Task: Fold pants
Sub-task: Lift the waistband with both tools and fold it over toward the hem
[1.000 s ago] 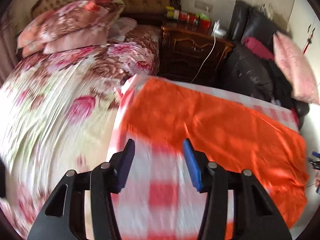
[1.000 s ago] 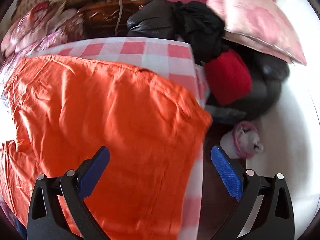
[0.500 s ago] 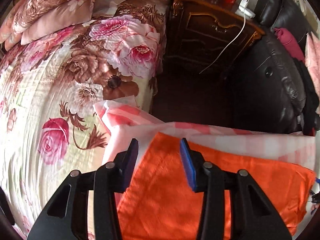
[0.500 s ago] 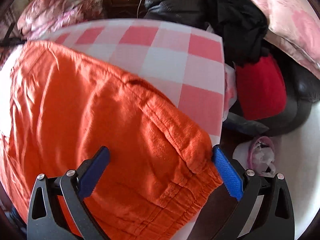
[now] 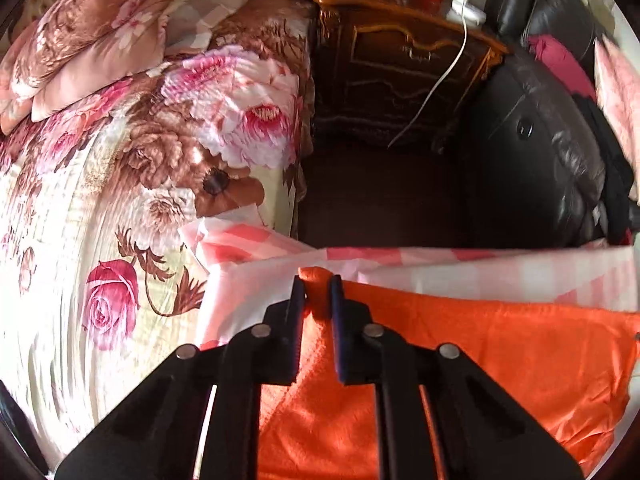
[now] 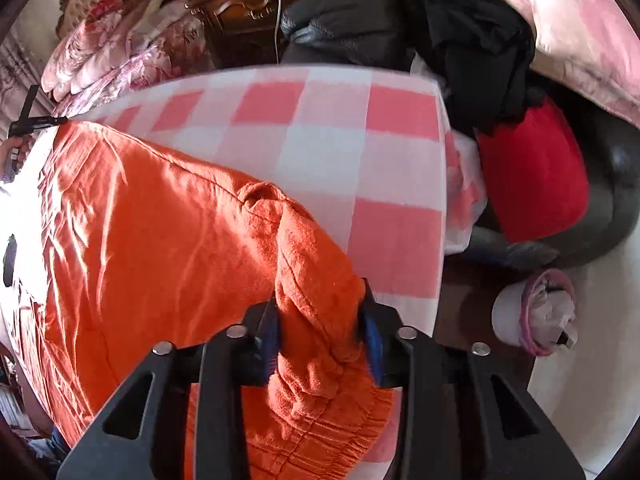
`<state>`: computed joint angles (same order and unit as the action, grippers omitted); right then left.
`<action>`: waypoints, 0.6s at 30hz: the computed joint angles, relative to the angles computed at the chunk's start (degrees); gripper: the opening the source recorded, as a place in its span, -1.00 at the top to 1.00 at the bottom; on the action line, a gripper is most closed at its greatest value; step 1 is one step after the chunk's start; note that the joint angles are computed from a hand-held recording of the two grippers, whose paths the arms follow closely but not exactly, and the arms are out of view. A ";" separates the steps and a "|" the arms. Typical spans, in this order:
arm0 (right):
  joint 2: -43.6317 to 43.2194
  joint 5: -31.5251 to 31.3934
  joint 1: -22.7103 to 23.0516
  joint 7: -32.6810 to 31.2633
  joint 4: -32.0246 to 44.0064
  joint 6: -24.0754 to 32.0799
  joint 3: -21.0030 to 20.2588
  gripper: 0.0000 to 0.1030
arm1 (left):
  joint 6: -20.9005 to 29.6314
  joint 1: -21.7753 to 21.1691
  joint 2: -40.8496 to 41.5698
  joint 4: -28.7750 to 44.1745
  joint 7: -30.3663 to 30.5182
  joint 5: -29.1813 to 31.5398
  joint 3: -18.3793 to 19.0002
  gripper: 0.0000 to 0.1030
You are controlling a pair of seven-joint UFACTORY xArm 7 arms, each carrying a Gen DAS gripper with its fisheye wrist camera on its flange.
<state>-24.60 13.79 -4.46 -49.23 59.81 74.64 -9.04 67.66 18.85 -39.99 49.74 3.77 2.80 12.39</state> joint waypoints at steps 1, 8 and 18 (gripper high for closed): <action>-0.54 0.14 -0.01 0.44 -0.25 -0.80 0.30 0.55 | 0.21 0.09 -0.27 0.65 -0.18 -0.26 0.11 0.76; -4.68 3.52 1.13 7.83 -0.60 -9.31 1.23 0.58 | 0.82 0.38 -3.35 8.05 -3.28 -2.21 0.94 0.77; -22.17 6.57 2.63 9.25 -5.03 -4.34 -7.34 0.58 | 20.00 -0.22 -30.93 10.59 -3.73 -2.99 4.23 0.77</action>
